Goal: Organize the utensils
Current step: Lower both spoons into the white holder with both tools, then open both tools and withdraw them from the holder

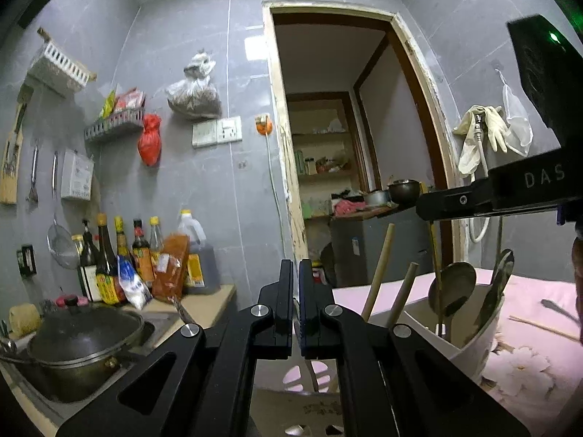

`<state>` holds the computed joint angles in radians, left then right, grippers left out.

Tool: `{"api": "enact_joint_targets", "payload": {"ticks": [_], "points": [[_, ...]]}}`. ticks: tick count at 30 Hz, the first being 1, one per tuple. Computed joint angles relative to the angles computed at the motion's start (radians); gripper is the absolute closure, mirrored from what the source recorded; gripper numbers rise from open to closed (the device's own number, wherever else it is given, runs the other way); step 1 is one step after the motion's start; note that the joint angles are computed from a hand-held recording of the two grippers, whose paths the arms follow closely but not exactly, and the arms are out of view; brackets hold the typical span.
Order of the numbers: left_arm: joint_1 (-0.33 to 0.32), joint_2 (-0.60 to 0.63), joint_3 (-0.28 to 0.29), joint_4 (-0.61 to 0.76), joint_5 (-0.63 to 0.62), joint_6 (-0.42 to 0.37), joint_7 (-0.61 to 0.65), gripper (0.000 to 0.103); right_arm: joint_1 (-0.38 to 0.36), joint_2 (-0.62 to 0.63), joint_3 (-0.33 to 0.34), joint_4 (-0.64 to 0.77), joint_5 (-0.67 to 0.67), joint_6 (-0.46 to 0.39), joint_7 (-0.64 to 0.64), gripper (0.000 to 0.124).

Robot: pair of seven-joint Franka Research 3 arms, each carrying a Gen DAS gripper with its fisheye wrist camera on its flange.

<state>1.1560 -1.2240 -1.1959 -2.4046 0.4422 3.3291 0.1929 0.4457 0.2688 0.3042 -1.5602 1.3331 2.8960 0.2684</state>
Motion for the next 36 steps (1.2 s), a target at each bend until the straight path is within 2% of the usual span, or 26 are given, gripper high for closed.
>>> {"api": "enact_joint_targets", "payload": {"ticks": [6, 8, 10, 16, 20, 26, 28, 31, 33, 36], "points": [[-0.068, 0.143, 0.019, 0.012, 0.035, -0.048, 0.044, 0.100, -0.002, -0.009, -0.001, -0.004, 0.020, -0.001, -0.010, 0.114], [-0.089, 0.185, 0.024, 0.016, 0.041, -0.064, 0.054, 0.094, -0.001, -0.014, -0.004, -0.004, 0.020, -0.001, -0.003, 0.107], [-0.113, 0.215, 0.035, 0.015, 0.038, -0.080, 0.050, 0.079, -0.006, -0.022, -0.004, -0.006, 0.043, -0.004, -0.016, 0.103], [-0.186, 0.282, 0.080, 0.031, 0.050, -0.154, 0.033, 0.063, -0.009, -0.051, -0.021, -0.016, 0.085, 0.002, -0.046, 0.098], [-0.240, 0.342, 0.116, 0.063, 0.075, -0.217, 0.022, 0.055, -0.017, -0.077, -0.037, -0.032, 0.127, 0.002, -0.067, 0.075], [-0.301, 0.387, 0.152, 0.127, 0.116, -0.323, -0.028, 0.031, -0.031, -0.130, -0.075, -0.069, 0.220, 0.008, -0.137, 0.050], [-0.316, 0.403, 0.153, 0.158, 0.133, -0.360, -0.037, 0.016, -0.034, -0.148, -0.090, -0.084, 0.239, 0.008, -0.154, 0.047], [-0.324, 0.437, 0.138, 0.214, 0.160, -0.412, -0.049, 0.010, -0.043, -0.174, -0.113, -0.107, 0.247, 0.003, -0.163, 0.040], [-0.333, 0.471, 0.119, 0.259, 0.173, -0.457, -0.054, 0.009, -0.051, -0.194, -0.128, -0.126, 0.269, -0.007, -0.187, 0.030], [-0.323, 0.505, 0.079, 0.316, 0.201, -0.507, -0.072, 0.009, -0.065, -0.221, -0.152, -0.156, 0.292, -0.024, -0.218, 0.021]]}}
